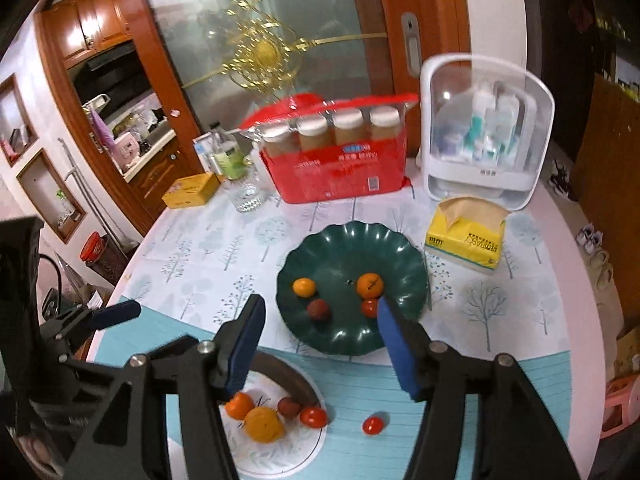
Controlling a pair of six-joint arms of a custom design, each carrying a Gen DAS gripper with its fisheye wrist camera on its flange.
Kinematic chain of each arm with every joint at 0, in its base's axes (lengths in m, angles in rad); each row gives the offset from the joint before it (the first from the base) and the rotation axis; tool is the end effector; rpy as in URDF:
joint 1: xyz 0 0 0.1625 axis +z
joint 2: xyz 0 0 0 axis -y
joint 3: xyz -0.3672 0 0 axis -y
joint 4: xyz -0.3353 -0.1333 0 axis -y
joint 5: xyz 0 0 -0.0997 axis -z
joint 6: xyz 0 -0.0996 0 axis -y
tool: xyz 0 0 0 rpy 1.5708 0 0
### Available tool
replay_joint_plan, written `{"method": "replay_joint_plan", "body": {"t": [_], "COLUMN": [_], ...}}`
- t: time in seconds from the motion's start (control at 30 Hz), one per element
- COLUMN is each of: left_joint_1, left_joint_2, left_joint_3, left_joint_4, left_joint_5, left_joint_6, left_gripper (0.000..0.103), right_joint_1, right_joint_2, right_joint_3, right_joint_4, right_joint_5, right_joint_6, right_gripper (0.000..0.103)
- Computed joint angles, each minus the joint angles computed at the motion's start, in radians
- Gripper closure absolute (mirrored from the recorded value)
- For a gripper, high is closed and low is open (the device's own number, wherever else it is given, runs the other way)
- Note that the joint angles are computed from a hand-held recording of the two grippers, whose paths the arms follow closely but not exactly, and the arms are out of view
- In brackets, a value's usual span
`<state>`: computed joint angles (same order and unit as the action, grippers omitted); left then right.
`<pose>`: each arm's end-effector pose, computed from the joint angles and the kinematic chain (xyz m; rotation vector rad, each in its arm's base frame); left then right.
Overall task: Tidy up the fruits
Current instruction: 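Withdraw both open tools back toward the white fruit plate, then grasp the avocado with the left tool while the right tool grasps the grapefruit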
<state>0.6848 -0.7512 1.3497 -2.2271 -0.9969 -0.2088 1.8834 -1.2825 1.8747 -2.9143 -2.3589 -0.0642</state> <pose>-0.3848 -0.5561 0.1465 0.8562 2.4991 -0.4709 0.2145 -0.4597 0.3441 0.0594 -2.2956 1.0035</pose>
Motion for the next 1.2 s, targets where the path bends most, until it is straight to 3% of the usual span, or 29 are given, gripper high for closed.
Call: {"method": "replay_joint_plan", "body": {"t": [0.37, 0.47, 0.57, 0.73, 0.83, 1.03, 1.2], "left_joint_1": [-0.044, -0.053, -0.055, -0.03, -0.028, -0.012, 0.034], "left_joint_2": [-0.226, -0.27, -0.298, -0.352, -0.363, -0.307, -0.218], "left_joint_3": [0.268, 0.364, 0.439, 0.559, 0.63, 0.718, 0.705], "left_joint_4": [-0.132, -0.203, -0.26, -0.391, -0.491, -0.669, -0.68], "left_joint_5": [0.032, 0.102, 0.147, 0.113, 0.133, 0.198, 0.202], "left_joint_6": [0.026, 0.042, 0.032, 0.015, 0.022, 0.076, 0.107], "left_gripper": [0.003, 0.003, 0.003, 0.003, 0.003, 0.003, 0.003], "right_joint_1": [0.118, 0.129, 0.138, 0.161, 0.173, 0.117, 0.01], "right_joint_2": [-0.068, -0.053, -0.021, 0.059, 0.123, 0.244, 0.323], "right_joint_3": [0.169, 0.224, 0.283, 0.382, 0.411, 0.479, 0.488], "right_joint_4": [-0.096, -0.157, -0.256, -0.535, -0.678, -0.882, -0.879], "right_joint_5": [-0.022, -0.026, -0.036, -0.05, -0.066, -0.009, 0.054], "right_joint_6": [0.009, -0.005, -0.031, -0.129, -0.189, -0.267, -0.252], "right_gripper": [0.043, 0.043, 0.043, 0.043, 0.043, 0.043, 0.043]}}
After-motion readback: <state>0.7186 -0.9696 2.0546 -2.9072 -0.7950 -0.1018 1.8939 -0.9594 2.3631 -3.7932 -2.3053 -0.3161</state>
